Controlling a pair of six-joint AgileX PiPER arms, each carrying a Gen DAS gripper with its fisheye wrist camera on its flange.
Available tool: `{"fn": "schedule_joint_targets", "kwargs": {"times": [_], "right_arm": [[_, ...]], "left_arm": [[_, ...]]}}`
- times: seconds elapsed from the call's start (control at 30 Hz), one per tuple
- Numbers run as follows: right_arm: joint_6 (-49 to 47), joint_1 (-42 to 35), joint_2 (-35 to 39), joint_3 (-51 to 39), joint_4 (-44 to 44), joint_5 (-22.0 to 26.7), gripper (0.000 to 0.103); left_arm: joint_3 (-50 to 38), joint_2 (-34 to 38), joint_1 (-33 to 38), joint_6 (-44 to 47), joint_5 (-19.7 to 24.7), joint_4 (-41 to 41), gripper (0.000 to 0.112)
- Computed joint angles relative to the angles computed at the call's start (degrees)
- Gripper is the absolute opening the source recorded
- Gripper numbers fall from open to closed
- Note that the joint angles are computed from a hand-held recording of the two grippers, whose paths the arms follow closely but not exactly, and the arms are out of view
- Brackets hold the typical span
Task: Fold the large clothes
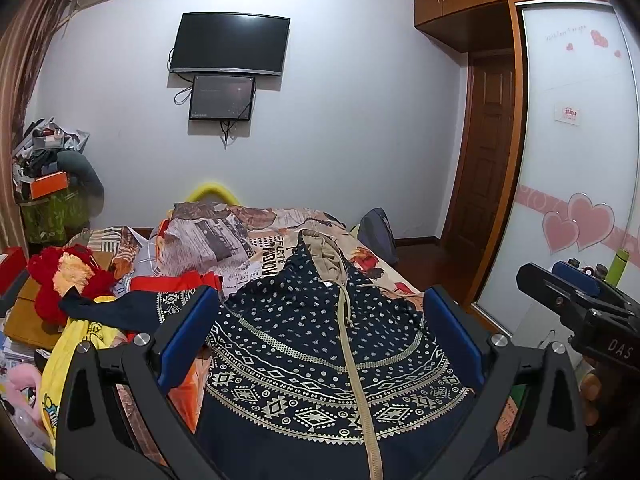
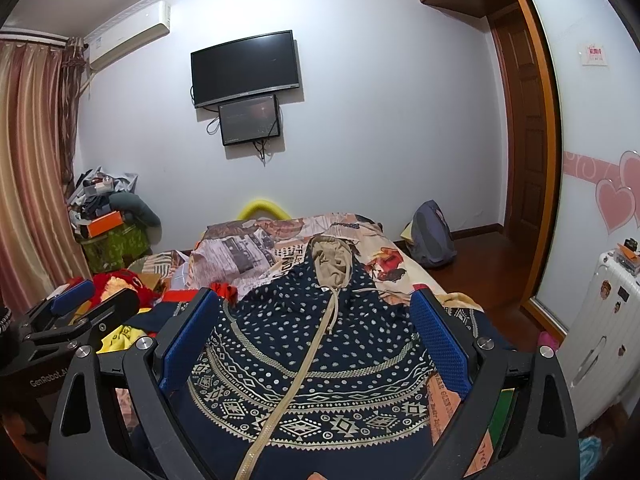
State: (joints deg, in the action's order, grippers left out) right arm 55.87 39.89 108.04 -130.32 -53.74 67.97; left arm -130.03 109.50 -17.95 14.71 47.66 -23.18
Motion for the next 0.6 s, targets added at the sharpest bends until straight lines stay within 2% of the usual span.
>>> {"fn": "schedule_joint_targets", "kwargs": {"times": [0.6], "right_arm": [[-0.65, -0.31, 0.88, -1.18, 0.71, 0.07, 0.095]], "left_arm": [[0.28, 0.67, -0.47, -0.57, -0.97, 0.98, 0.103]]}}
